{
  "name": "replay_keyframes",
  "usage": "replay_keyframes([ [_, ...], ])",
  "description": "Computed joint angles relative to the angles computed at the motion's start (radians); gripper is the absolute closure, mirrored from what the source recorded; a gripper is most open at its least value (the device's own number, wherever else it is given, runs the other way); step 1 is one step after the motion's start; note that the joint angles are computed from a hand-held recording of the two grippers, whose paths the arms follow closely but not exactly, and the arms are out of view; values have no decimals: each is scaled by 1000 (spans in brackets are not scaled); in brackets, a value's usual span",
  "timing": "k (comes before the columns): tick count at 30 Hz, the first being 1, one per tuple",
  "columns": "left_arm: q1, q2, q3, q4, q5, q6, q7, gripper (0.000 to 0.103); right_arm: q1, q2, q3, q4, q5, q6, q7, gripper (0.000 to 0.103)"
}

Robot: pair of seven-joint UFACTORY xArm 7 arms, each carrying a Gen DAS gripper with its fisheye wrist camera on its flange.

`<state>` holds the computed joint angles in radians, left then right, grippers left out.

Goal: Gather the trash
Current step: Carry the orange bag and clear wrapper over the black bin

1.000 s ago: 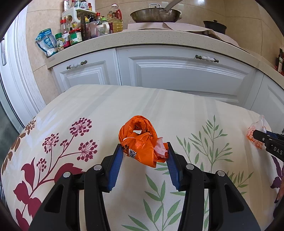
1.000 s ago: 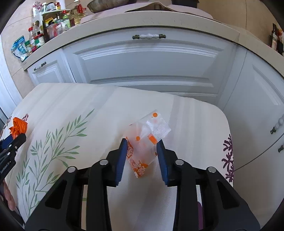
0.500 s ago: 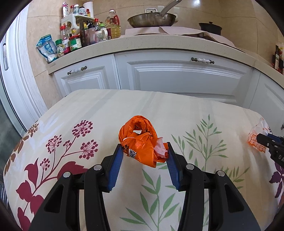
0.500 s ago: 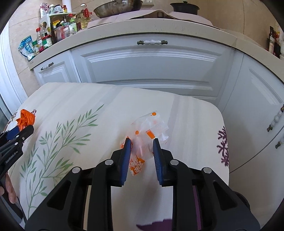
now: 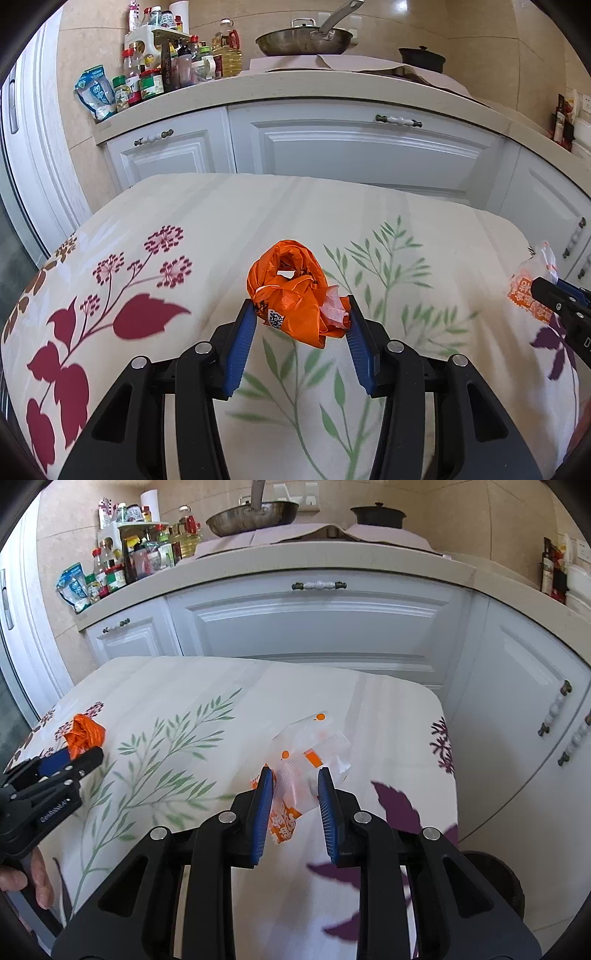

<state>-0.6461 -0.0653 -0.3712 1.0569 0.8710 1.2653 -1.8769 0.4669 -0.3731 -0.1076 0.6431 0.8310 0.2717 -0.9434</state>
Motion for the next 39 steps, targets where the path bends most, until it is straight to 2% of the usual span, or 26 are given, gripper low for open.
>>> replay_keyframes([
  [8, -48, 8, -37, 40, 24, 58, -33, 55, 8, -186, -22, -137, -51, -9, 55, 79],
  [17, -126, 29, -71, 92, 51, 163, -67, 55, -17, -422, -32, -290, -205, 10, 177, 79],
  [29, -245, 83, -96, 187, 88, 292, -109, 55, -101, -758, -68, -423, -398, 154, 320, 80],
  [39, -332, 138, -75, 249, 109, 339, -105, 55, -139, -905, -110, -464, -467, 248, 336, 81],
])
